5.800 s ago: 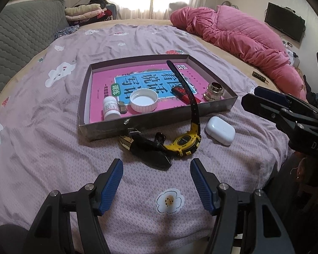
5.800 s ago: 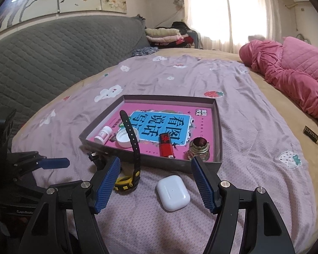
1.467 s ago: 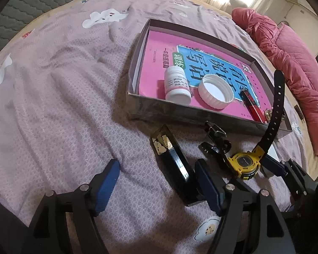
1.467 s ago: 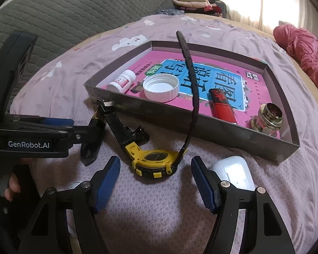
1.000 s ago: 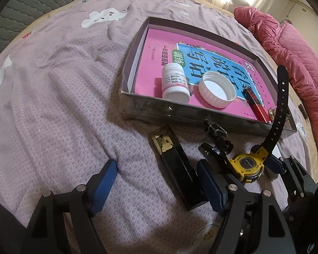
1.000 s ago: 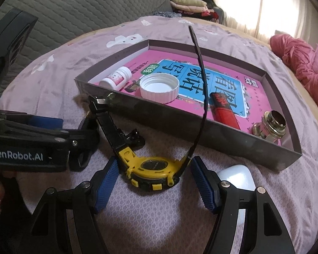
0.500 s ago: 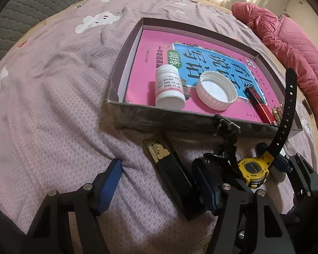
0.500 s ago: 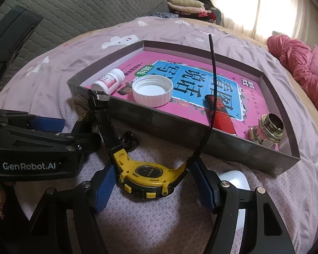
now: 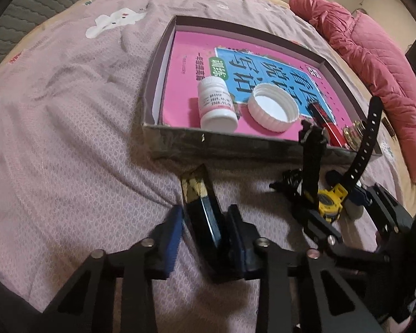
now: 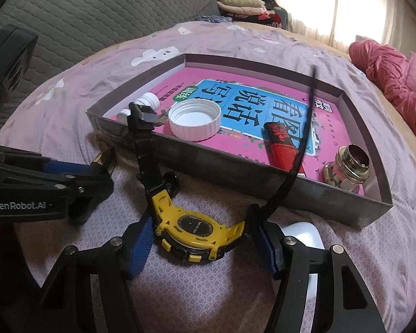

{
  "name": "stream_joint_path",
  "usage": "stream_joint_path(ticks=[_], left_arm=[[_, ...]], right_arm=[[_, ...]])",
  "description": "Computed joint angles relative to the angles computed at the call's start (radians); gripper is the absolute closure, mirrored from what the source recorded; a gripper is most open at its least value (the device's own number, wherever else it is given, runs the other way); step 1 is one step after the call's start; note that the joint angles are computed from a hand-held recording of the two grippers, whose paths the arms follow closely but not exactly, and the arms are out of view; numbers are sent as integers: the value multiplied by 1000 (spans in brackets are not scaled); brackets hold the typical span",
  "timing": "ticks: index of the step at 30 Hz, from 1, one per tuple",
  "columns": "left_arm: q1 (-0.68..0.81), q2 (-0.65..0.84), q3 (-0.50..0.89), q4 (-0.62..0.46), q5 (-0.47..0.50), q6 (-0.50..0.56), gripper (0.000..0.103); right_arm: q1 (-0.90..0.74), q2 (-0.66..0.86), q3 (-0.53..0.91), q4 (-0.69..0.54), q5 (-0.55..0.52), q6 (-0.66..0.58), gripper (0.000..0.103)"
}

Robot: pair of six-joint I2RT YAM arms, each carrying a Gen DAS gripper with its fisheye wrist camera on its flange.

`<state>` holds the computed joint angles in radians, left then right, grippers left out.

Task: Organize rigid objects
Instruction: 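Grasp the yellow watch with the right tool while the left tool grasps the black lighter, then lift and carry the watch over the tray with the right tool while the left tool carries the lighter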

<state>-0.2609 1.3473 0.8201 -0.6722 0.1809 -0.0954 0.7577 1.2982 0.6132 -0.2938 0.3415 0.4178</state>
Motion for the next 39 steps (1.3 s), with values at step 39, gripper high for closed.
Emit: stream_joint_path(ticks=[39], left_arm=[[54,-75,-88,88,59,-5,81]], right_arm=[[-28,-108,-32,-28,-64,26,40]])
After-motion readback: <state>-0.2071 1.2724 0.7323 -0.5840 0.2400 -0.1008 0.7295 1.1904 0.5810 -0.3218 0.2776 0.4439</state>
